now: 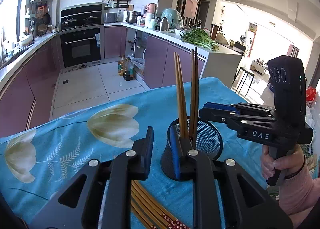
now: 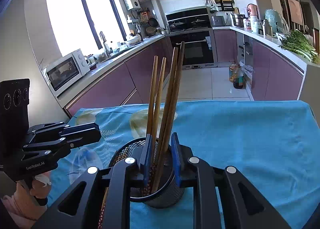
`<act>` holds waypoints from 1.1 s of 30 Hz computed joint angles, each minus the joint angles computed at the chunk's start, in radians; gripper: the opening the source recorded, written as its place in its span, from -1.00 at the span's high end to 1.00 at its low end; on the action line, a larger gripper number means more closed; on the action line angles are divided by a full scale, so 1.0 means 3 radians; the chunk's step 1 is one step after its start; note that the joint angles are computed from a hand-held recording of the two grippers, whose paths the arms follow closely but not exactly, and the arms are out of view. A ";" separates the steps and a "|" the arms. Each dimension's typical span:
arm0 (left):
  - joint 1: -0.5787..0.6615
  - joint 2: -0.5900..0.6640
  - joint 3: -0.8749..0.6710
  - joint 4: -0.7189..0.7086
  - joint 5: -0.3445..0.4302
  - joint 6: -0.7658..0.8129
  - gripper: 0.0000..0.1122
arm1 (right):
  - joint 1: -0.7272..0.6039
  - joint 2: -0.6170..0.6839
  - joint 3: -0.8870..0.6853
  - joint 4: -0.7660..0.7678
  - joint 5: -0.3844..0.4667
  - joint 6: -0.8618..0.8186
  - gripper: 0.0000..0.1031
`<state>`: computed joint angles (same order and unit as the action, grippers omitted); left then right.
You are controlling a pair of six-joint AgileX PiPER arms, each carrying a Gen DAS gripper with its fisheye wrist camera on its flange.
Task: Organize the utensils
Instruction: 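Open both tools and withdraw them from the mesh cup, then lower both open tools toward the chopstick pile on the cloth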
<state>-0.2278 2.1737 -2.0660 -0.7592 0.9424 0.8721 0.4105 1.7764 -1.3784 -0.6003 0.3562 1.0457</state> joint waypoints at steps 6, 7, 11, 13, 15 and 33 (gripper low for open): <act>0.0229 -0.0403 0.0765 -0.0382 -0.0377 0.0455 0.52 | 0.0261 -0.0313 0.0327 -0.1030 -0.0048 0.0929 0.48; 0.0268 -0.0452 0.0864 -0.0423 -0.0422 0.0514 0.50 | 0.0323 -0.0384 0.0410 -0.1192 -0.0095 0.1064 0.47; 0.0421 -0.0634 0.1272 -0.0546 -0.0568 0.0746 0.42 | 0.0440 -0.0514 0.0572 -0.0946 -0.0377 0.0692 0.28; 0.0479 -0.0676 0.1422 -0.0555 -0.0592 0.0808 0.39 | 0.0511 -0.0461 0.0546 -0.0524 -0.0399 0.0238 0.26; 0.0517 -0.0701 0.1554 -0.0524 -0.0639 0.0851 0.38 | 0.0581 -0.0331 0.0465 -0.0125 -0.0339 -0.0151 0.26; 0.0484 -0.0447 0.1901 -0.0060 -0.0735 0.0516 0.33 | 0.0678 0.0509 -0.0060 0.1015 0.0048 -0.0850 0.27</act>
<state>-0.0828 2.0396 -1.4957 -0.7773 0.7220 1.0269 0.6140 1.9291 -1.3965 -0.2958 0.3705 0.7906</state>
